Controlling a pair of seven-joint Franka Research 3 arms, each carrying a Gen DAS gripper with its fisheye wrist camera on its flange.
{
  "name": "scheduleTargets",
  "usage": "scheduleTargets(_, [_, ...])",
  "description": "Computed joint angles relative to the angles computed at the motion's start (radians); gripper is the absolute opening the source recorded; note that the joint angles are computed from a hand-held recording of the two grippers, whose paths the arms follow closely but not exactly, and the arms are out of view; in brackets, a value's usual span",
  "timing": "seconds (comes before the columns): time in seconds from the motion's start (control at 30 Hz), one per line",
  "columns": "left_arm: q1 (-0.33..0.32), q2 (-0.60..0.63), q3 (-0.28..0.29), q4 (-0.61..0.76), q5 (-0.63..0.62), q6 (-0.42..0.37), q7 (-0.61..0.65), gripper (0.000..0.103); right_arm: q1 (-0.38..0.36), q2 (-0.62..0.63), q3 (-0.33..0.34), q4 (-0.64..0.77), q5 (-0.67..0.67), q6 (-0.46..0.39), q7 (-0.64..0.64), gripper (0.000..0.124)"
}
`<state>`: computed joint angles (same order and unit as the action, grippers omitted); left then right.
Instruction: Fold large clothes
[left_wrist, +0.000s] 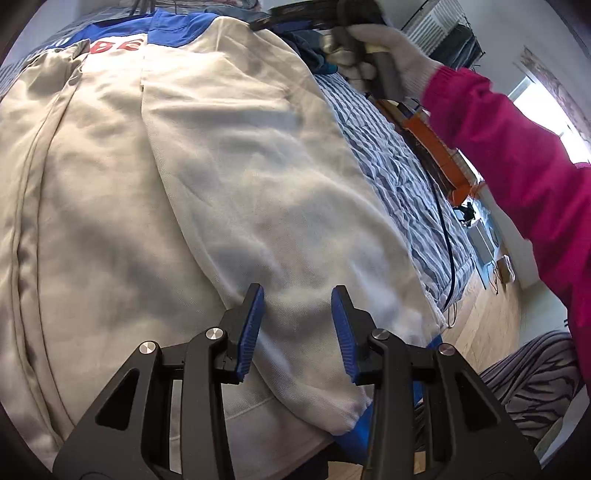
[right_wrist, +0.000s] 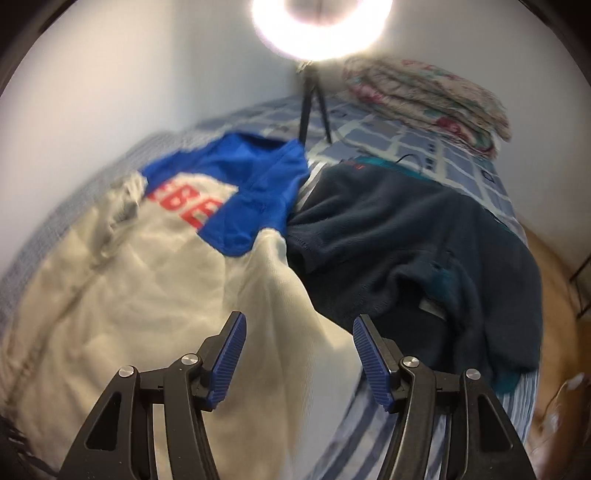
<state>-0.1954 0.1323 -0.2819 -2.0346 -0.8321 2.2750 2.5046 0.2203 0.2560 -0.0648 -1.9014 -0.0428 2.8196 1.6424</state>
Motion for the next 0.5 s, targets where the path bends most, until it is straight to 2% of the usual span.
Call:
scheduleTargets(0.03, [0.002,0.004,0.000,0.004,-0.005,-0.004,0.003,0.038,-0.001,0.016,0.001,0.028,0.007,-0.050,0.004,0.002])
scheduleTargets(0.07, [0.003,0.006,0.000,0.007,-0.009,-0.009,0.002,0.038,0.021,0.019,-0.028,0.035,-0.037,-0.063,0.063,0.000])
scheduleTargets(0.13, [0.005,0.006,-0.001,0.011,-0.016,-0.015,0.003,0.038,0.004,-0.002,-0.017,0.016,-0.014,-0.027,0.070,0.000])
scheduleTargets(0.2, [0.007,0.004,-0.002,0.011,-0.031,-0.023,0.009,0.038,0.030,-0.020,-0.067,0.000,-0.100,0.020,0.166,0.000])
scheduleTargets(0.27, [0.004,0.011,-0.002,0.011,-0.022,-0.024,0.006,0.043,0.031,0.011,-0.080,0.037,-0.142,-0.023,0.214,0.000])
scheduleTargets(0.37, [0.001,0.017,-0.004,-0.001,-0.008,-0.007,0.006,0.043,0.051,0.062,-0.090,0.093,-0.222,-0.112,0.245,0.000])
scheduleTargets(0.4, [0.004,0.016,-0.005,-0.005,-0.018,-0.005,0.012,0.043,0.071,0.063,-0.108,0.096,-0.274,-0.123,0.286,0.008])
scheduleTargets(0.43, [0.004,0.013,-0.005,-0.006,-0.015,-0.006,0.013,0.043,0.083,0.054,-0.123,0.089,-0.315,-0.117,0.333,0.022])
scheduleTargets(0.5, [0.004,0.007,-0.006,-0.014,-0.014,-0.002,0.029,0.043,0.079,0.009,-0.127,0.048,-0.353,-0.049,0.410,0.027])
